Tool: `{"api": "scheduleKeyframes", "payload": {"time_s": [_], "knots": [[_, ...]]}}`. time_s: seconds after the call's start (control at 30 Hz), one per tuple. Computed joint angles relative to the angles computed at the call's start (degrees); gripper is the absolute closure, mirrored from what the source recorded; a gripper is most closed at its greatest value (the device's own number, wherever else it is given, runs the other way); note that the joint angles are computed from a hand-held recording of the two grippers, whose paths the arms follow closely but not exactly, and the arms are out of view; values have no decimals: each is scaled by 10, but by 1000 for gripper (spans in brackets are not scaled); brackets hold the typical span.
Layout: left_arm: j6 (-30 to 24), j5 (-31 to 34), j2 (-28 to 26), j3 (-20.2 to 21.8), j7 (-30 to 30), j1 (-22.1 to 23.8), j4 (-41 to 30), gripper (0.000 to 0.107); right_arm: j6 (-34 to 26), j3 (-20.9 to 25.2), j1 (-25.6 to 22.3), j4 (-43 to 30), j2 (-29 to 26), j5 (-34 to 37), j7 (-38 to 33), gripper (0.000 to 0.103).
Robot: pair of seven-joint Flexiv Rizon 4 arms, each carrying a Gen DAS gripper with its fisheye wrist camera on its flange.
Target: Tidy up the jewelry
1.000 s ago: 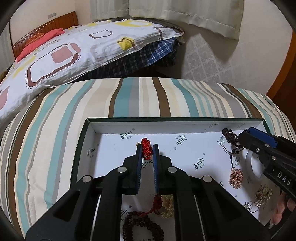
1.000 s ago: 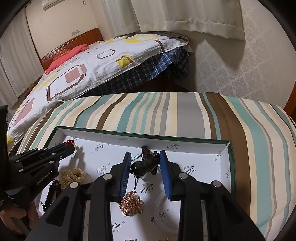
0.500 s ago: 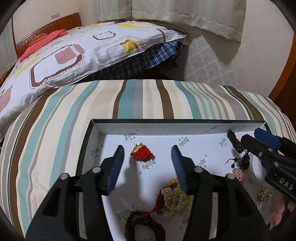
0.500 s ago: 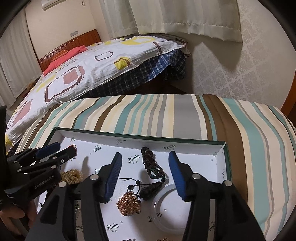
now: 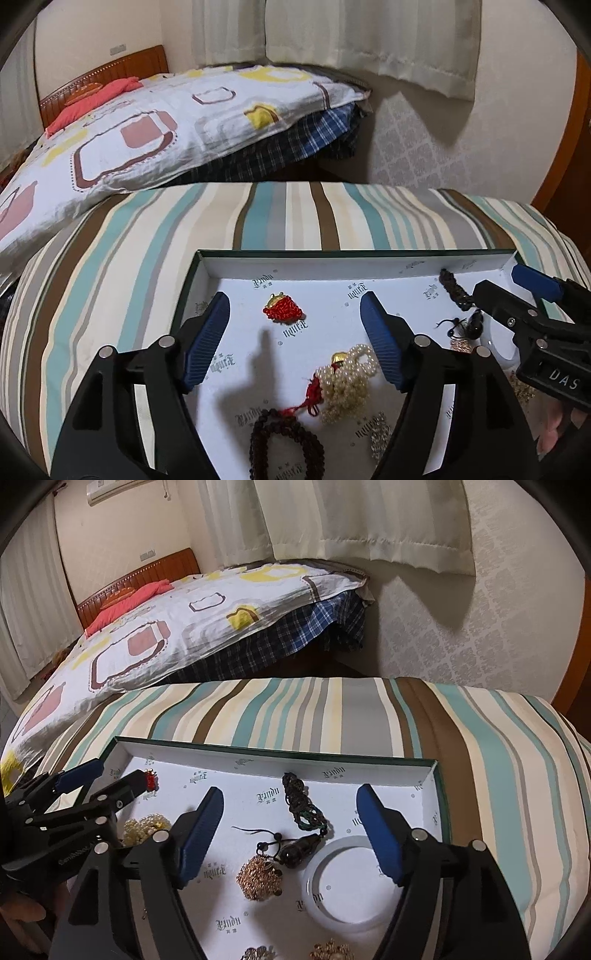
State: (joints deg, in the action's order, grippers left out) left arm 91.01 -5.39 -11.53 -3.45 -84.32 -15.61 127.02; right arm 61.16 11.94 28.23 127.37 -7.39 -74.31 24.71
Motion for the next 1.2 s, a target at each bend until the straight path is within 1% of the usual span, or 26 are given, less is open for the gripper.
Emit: {"api": "scheduleKeyframes", "payload": {"time_s": [0.03,0.17,0.23,0.3,0.33,0.4,0.47,0.53,0.57,0.7,0.77,0.83,0.87,1.07,1.13,1.2], "knots": [[3,2,3,1,-1,-1,3,35,-9,3,3,2,4,3,0,29],[15,51,22,43,-38,-33,13,30,-46,16,14,10,20,9,11,26],[16,88,35,69,-66,-51,16,29,-64,23,19,13,27,16,10,25],[14,125,49,82,-95,-59,20,27,-89,33,28,16,35,29,9,24],[10,152,60,92,-120,-65,22,27,-96,36,31,18,39,33,10,24],[11,182,83,93,-147,-60,36,25,-108,45,38,24,49,43,14,24],[11,207,109,88,-170,-52,51,22,-124,56,45,30,62,51,20,24],[7,235,143,79,-200,-38,70,19,-151,70,57,34,76,63,25,23],[6,239,158,73,-205,-31,79,18,-168,80,64,36,86,69,29,23],[0,242,228,48,-209,-4,121,15,-219,110,88,43,115,87,47,22],[-6,234,273,37,-206,7,149,14,-242,122,99,43,127,97,55,21],[-14,219,312,33,-196,10,172,13,-270,138,112,41,139,110,56,21],[-18,211,331,33,-190,10,183,13,-294,149,121,38,145,120,53,21],[-64,164,447,29,-156,10,231,10,-392,191,164,19,161,150,51,20],[-75,146,475,29,-145,8,243,9,-414,198,176,13,165,157,50,19],[-101,130,514,27,-136,8,253,9,-438,207,187,6,169,161,49,19]]}}
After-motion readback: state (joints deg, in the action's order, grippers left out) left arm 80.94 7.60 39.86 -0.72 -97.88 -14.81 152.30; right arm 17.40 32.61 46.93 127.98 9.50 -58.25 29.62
